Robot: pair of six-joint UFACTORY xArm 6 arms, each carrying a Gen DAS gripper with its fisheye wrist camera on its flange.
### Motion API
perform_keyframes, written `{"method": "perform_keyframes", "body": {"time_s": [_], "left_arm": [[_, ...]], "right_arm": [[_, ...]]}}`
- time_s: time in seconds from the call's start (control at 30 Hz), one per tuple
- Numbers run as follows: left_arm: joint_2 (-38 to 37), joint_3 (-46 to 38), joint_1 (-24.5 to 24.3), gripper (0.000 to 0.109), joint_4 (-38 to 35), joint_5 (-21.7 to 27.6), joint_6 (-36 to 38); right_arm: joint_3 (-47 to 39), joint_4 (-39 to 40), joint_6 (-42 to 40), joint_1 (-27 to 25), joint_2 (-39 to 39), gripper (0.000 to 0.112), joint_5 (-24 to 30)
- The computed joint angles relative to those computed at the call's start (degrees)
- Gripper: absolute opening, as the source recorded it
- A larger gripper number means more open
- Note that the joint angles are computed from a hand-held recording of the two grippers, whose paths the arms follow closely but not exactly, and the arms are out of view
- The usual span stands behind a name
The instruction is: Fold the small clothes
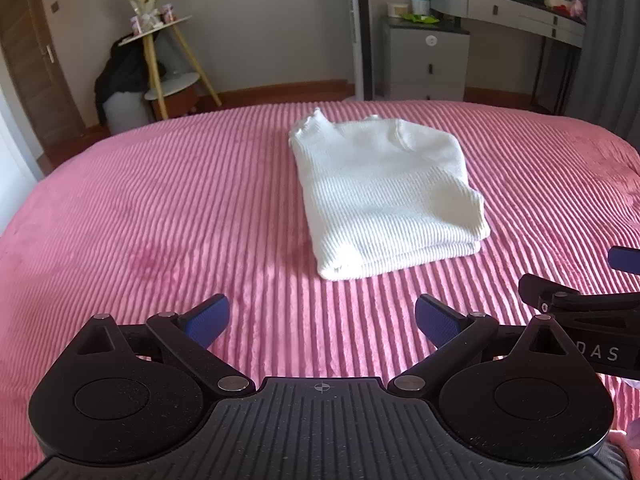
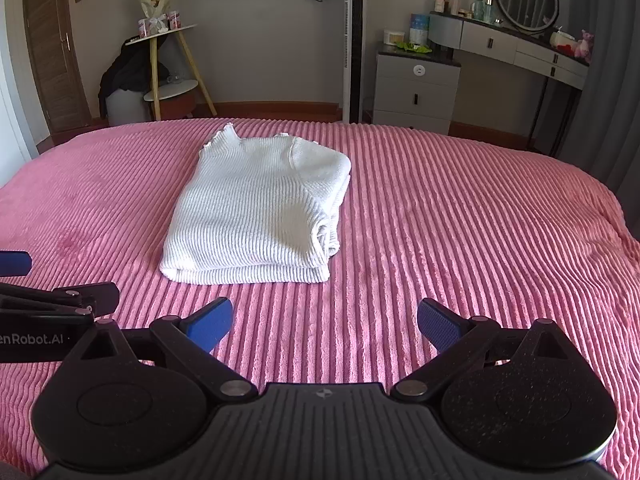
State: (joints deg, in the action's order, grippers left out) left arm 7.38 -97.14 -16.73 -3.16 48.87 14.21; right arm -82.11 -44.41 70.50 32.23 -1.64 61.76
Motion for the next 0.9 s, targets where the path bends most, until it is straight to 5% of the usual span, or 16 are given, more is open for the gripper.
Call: {"method": "perform_keyframes", "body": {"time_s": [0.9], "left_arm": [[0.18,-0.68,0.33,0.102,-3.96,0.05,2.48]], "right_arm": [[-0.42,-0.41,0.09,-0.19,-0.13,0.099,0.57]]}}
